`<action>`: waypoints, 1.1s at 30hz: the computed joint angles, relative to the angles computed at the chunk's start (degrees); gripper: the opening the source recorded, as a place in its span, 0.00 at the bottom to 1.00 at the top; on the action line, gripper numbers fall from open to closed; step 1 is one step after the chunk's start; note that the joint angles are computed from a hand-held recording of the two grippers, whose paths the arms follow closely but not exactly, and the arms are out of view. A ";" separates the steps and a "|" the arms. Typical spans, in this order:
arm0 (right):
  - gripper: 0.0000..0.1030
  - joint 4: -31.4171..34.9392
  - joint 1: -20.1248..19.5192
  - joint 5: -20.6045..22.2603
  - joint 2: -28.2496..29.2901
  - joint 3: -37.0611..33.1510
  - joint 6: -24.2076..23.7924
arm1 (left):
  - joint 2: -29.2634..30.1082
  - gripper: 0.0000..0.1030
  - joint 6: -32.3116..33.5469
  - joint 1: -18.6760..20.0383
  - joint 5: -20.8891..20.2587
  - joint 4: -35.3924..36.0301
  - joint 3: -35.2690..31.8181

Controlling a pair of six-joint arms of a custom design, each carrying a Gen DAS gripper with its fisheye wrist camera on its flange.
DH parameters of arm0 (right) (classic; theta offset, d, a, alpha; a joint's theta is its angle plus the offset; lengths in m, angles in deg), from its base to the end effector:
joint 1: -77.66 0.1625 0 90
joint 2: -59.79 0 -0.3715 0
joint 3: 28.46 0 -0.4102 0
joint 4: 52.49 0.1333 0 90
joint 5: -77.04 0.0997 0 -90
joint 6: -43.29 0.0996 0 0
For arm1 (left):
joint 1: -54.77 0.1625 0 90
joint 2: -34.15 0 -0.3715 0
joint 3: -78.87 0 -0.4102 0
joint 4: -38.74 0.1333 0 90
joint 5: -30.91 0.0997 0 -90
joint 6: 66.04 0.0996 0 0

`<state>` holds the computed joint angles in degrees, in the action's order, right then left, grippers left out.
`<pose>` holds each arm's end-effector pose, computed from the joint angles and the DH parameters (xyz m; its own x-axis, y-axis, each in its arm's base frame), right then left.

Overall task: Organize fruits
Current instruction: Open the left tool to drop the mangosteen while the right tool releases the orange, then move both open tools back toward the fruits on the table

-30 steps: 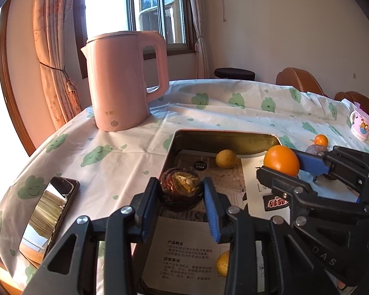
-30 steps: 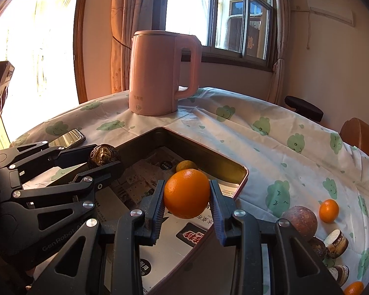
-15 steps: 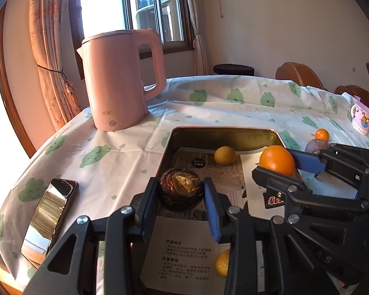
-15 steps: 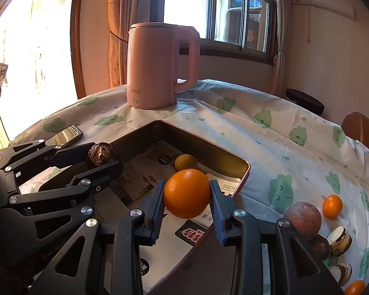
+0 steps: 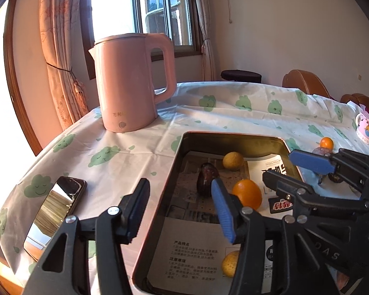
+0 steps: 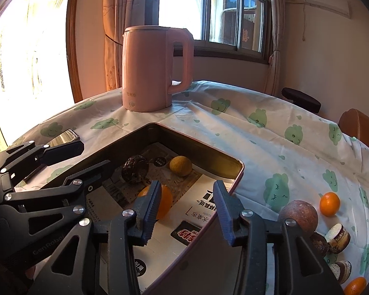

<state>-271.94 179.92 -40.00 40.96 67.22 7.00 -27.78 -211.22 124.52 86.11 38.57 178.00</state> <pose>0.2083 -0.5441 -0.0917 -0.6870 -0.2193 0.6928 -0.6645 0.5753 -0.4769 0.0030 -0.5413 0.1134 -0.6429 0.2050 -0.7380 0.7011 0.5456 -0.4591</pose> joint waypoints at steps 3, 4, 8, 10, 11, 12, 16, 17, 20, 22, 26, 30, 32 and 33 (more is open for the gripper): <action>0.60 -2.71 0.09 -0.81 0.39 -0.06 0.21 | -1.18 0.64 -0.44 0.20 0.29 -1.63 1.10; 0.64 -3.59 0.00 -0.74 0.36 0.13 0.48 | -1.62 0.66 -0.72 0.44 1.07 -1.83 1.37; 0.71 -7.09 -0.37 0.44 -0.13 1.67 0.67 | -4.16 0.76 0.95 0.42 3.03 -5.97 4.65; 0.71 -8.25 -0.09 -0.81 -0.35 2.51 -0.67 | -5.52 0.80 0.11 0.26 5.06 -6.74 6.33; 0.71 -9.01 -0.04 -1.26 -0.68 3.27 -1.53 | -5.77 0.82 -0.63 0.09 6.04 -6.29 6.71; 0.71 -9.95 0.02 -1.95 -1.14 4.10 -2.13 | -5.79 0.83 -0.89 -0.35 6.42 -6.06 7.09; 0.71 -14.72 -0.76 -2.52 -4.96 10.06 -2.67 | -5.74 0.84 0.06 -3.17 7.11 -6.63 9.34; 0.71 -16.36 -0.94 -3.46 -5.70 11.33 -3.35 | -5.67 0.86 0.16 -3.91 7.15 -6.84 9.80; 0.71 -22.10 -2.24 -5.76 -7.81 15.31 -5.28 | -5.43 0.93 1.28 -6.44 6.29 -9.32 11.70; 0.71 -24.86 -3.79 -6.69 -9.60 18.16 -5.43 | -4.29 0.94 1.66 -8.00 5.42 -9.85 11.92; 0.71 -27.20 -7.41 -7.64 -13.97 24.03 -3.41 | -1.26 0.94 1.66 -10.63 4.51 -9.18 11.21; 0.71 -25.54 -10.47 -7.88 -17.47 28.40 -0.61 | 1.52 0.94 1.84 -12.90 3.76 -8.67 10.68; 0.71 -24.00 -11.46 -7.76 -18.61 29.73 0.27 | 2.82 0.94 1.20 -13.74 3.53 -8.11 10.14; 0.71 -22.68 -11.93 -7.41 -19.32 30.40 0.79 | 3.37 0.94 1.03 -14.11 3.40 -7.95 9.96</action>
